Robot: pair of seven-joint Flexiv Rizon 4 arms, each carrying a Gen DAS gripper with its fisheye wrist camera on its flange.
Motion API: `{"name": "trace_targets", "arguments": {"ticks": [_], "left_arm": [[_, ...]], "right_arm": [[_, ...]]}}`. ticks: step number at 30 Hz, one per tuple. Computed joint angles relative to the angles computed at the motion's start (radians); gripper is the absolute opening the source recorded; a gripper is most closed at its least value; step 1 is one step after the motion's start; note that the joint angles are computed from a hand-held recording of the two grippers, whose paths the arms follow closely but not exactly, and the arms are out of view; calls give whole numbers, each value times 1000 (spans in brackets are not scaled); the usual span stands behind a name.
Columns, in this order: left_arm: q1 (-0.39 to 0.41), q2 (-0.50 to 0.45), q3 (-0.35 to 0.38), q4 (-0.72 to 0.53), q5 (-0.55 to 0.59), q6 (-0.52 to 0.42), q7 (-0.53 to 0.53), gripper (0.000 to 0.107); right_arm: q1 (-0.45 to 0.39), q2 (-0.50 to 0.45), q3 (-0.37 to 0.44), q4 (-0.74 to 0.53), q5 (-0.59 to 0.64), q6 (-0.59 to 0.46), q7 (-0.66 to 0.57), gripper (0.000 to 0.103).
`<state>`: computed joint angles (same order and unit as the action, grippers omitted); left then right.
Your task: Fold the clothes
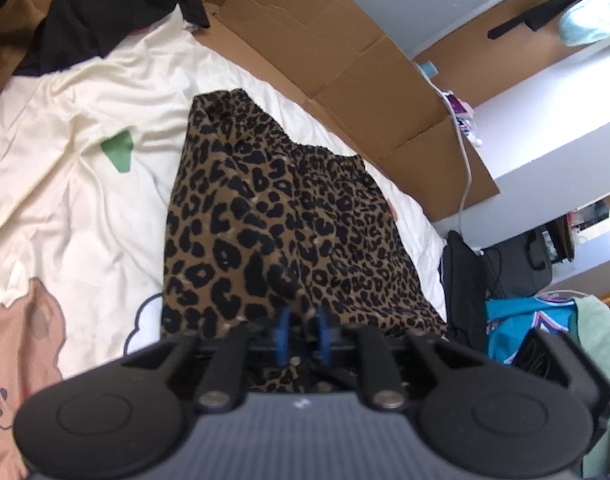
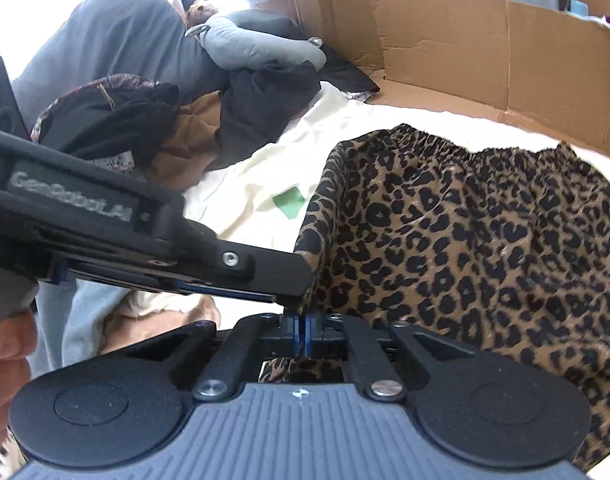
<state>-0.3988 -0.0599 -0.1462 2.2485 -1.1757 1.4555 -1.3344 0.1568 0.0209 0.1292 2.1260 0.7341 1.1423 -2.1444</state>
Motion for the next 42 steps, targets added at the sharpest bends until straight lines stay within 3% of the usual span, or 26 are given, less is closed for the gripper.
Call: {"name": "trace_targets", "arguments": {"ticks": [1,3,8,12,21,28,38,42], "left_arm": [[-5,3,-2,4,1,20,-6,55],[-19,5,-10,10,-37,61,6,58],[0,8,15,40,118,55,-170,58],[39,-3,37,48,325,25,-318,58],[95,-88,35,-37,583,-53,-520,58],[107,-139,30,-124,715,-98,-639,58],[128,-209,-7,-213,733,-164,-614,60],[132,-238,-16,-242,728,-166,-585,60]], "right_arm": [[-4,-2,-6,-7,-16,-18,-1,0],[-13,-9,-17,-28,-47,-67,-22,0],[-42,-12,-36,-81,-77,-123,-49,0],[-69,-22,-52,-126,-115,-174,-41,0],[-135,-50,-85,-249,-173,-345,-105,0],[-209,-70,-108,-300,-138,-429,-169,0],[-346,-130,-147,-300,79,-374,-246,0],[-408,-167,-152,-303,182,-369,-219,0]]}}
